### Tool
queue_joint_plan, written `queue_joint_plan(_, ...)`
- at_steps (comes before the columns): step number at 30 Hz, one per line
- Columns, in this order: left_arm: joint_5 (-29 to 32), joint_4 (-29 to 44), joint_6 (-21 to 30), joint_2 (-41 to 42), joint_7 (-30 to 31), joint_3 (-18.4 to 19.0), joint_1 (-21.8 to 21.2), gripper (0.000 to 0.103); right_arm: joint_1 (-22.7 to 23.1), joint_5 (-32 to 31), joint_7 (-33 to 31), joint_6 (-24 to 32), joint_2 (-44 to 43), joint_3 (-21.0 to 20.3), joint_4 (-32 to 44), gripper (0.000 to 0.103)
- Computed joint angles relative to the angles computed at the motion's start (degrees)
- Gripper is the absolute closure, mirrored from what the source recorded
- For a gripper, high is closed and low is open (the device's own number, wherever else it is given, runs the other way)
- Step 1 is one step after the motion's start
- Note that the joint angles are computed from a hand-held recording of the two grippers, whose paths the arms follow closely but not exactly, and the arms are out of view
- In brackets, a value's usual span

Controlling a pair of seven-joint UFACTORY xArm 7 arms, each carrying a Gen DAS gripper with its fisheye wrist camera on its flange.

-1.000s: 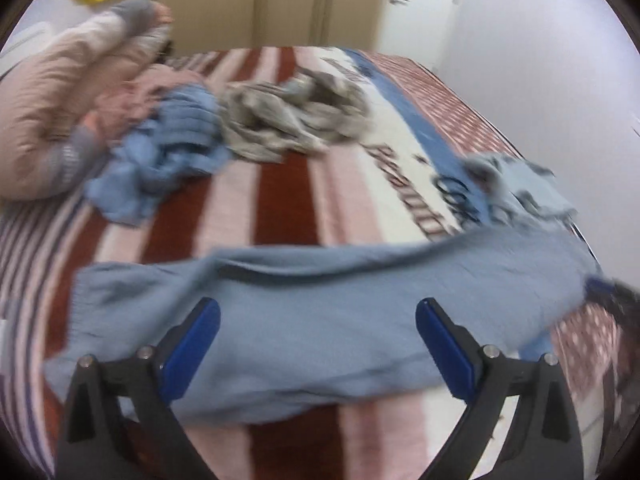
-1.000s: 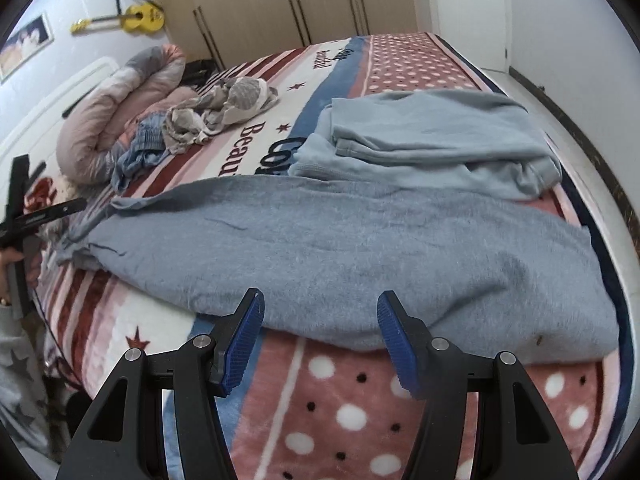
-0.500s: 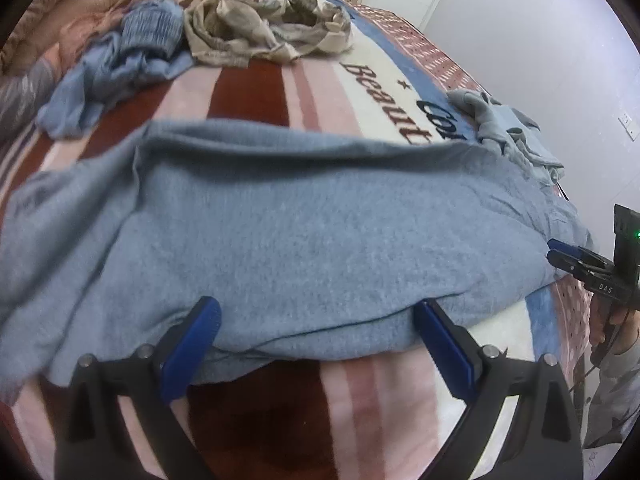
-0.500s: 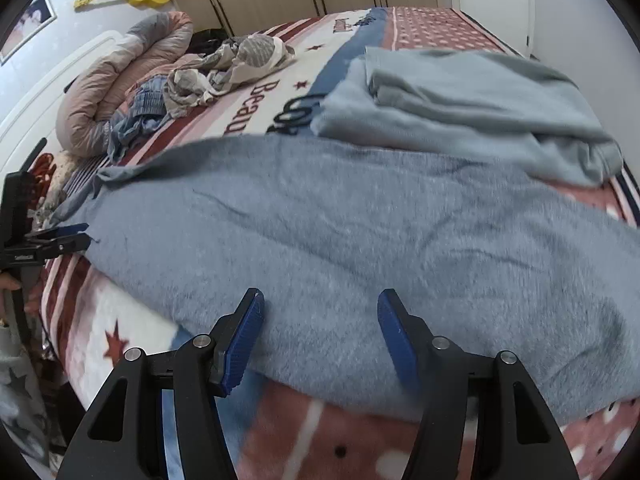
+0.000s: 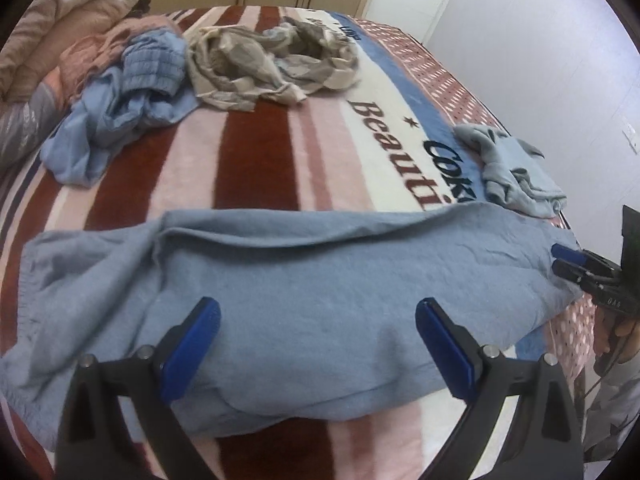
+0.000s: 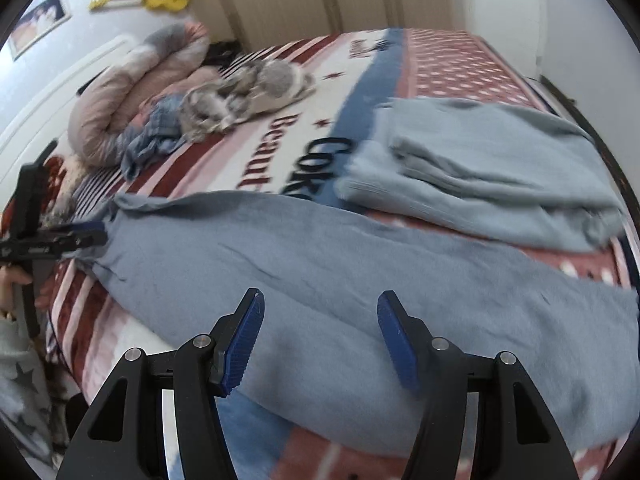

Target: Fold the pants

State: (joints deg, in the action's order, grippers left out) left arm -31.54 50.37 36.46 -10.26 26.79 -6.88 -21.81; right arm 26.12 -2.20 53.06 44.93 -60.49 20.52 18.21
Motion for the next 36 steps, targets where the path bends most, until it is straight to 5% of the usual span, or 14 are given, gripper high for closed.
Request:
queue_joint_plan(7,1.9,-2.7,2.3,-1.7,3.2,3.1,4.0,0.006,-1.3,0.0,-5.0,-19.5,28.0,-0.8,11.4,0.048)
queue_joint_plan(11,1.3,-5.2,0.2,-3.9,6.9,6.1,6.4,0.007,-2.3,-3.8,-5.3,-23.3,43.7,1.1,22.2,0.048)
queue_joint_plan(17,-2.7,-4.4,6.7,-4.4,16.3,10.1,9.8,0.006,0.5,-10.7,-4.1,-23.9,61.1,-0.1,37.3,0.048)
queue_joint_plan(20,0.9,-4.6,2.3,-3.6,17.1,8.5,11.4,0.007,3.2,-12.4,-5.3,-22.4,67.5,-1.9,44.2,0.048)
queue_joint_plan(30,-0.3,6.6,-1.3,8.1,19.5,6.5,14.7,0.007,11.7,-12.8,-8.6,-17.2,82.1,-9.4,63.0,0.048)
queue_joint_plan(36,-7.7,10.8,7.7,8.5,26.6,7.1,18.3,0.006,11.7,-11.0,-8.6,-16.2,86.6,-11.9,68.9,0.049)
